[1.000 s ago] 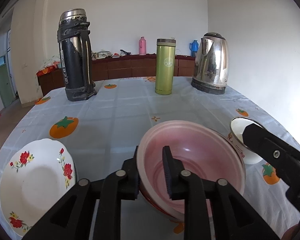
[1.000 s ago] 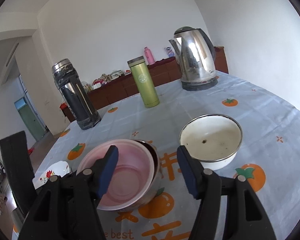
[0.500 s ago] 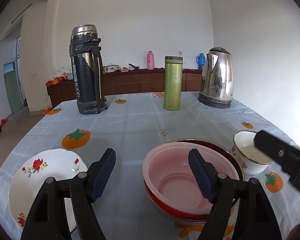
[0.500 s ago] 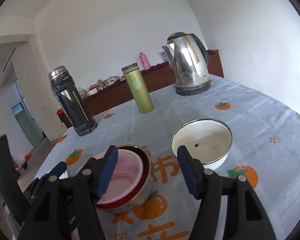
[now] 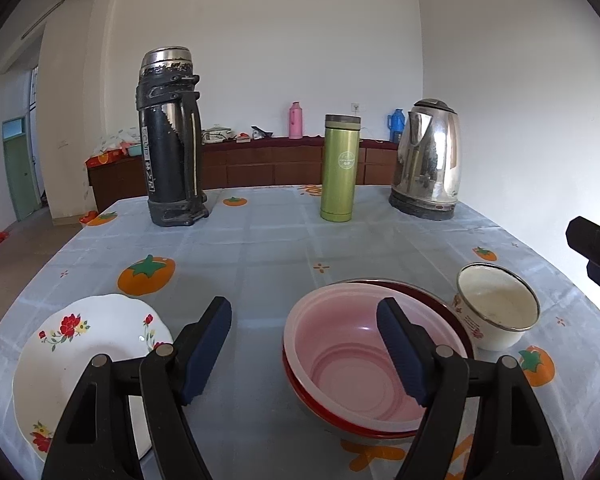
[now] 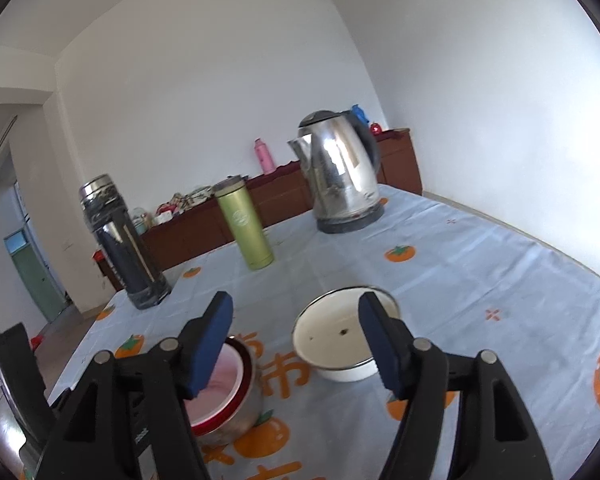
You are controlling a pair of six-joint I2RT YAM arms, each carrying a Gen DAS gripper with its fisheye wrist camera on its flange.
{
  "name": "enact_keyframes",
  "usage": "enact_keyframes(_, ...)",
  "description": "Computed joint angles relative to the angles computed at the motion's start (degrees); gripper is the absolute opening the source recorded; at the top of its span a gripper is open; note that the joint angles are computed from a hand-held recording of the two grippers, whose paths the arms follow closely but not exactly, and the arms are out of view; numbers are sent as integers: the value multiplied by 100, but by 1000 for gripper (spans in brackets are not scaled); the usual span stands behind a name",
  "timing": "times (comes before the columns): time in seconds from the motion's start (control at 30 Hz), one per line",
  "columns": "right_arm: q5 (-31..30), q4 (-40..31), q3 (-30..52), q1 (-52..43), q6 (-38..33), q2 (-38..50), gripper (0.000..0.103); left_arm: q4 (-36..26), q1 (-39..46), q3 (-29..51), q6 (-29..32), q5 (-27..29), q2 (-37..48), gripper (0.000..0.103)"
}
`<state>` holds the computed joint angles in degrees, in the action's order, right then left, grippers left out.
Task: Organize plates and bowls
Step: 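Move the left tool to the rim of the white enamel bowl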
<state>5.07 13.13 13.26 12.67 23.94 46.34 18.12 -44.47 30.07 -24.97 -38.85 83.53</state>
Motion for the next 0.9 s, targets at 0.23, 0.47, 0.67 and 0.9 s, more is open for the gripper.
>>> enact_keyframes(0.23, -335, -155, 35, -469, 44, -109, 68, 0, -159, 22, 73, -22, -48, 77)
enact_keyframes(0.47, -316, -135, 87, -490, -181, 45, 68, -109, -304, 95, 37, -21, -13, 77)
enact_keyframes(0.67, -406, 7, 105, -769, -488, 238, 68, -231, -468, 239, -4, -140, 79, 77)
enact_keyframes(0.9, -860, 187, 161, -1426, -645, 579, 68, -265, -639, 456, 27, -295, 231, 77)
